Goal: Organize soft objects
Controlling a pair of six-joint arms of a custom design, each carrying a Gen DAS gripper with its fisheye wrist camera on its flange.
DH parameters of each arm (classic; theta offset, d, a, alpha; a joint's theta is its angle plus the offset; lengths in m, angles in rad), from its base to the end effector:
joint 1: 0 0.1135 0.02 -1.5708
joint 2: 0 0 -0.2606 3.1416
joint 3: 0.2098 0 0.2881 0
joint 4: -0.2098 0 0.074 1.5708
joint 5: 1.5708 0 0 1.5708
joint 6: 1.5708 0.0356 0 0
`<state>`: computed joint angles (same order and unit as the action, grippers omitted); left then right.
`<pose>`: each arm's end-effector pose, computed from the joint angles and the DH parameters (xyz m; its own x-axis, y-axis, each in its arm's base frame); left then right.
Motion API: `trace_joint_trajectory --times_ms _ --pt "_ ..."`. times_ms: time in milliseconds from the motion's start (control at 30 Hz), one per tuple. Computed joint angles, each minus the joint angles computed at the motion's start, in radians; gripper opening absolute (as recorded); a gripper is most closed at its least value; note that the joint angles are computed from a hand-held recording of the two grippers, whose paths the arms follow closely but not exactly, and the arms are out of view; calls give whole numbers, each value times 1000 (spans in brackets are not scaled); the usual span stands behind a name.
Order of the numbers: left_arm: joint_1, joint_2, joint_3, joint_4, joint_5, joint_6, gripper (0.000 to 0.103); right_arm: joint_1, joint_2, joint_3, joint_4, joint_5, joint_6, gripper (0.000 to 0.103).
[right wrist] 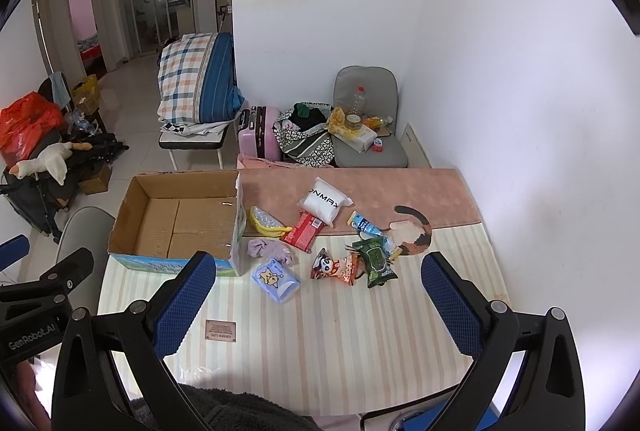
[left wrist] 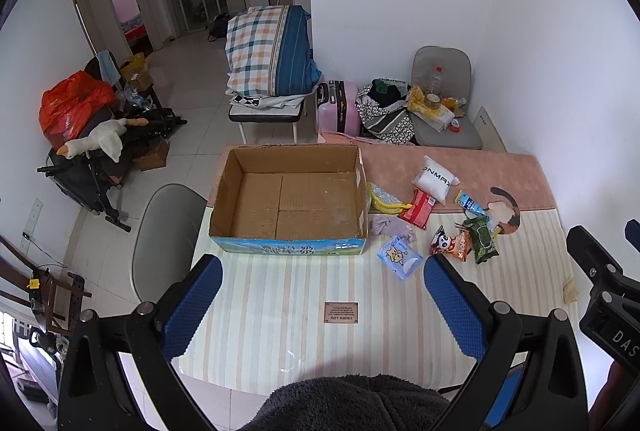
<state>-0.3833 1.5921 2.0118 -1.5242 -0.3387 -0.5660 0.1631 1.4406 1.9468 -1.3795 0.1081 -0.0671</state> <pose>0.2890 -0.1038 0.4476 -0.8141 -0.2171 -0.5386 -0.2634 0.9646 0.0094 0.2708 0.0407 0.4772 -0.7483 -0.1907 -0.6353 -0.1435 0.9816 -0.1256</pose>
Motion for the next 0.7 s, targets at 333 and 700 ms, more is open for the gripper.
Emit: trace_joint_trajectory --times_ms 333,700 --pt "3 -1 -6 10 0 4 103 6 8 5 9 -1 4 103" --pt "30 33 45 6 3 28 103 -11 -26 -49 40 -27 11 103"
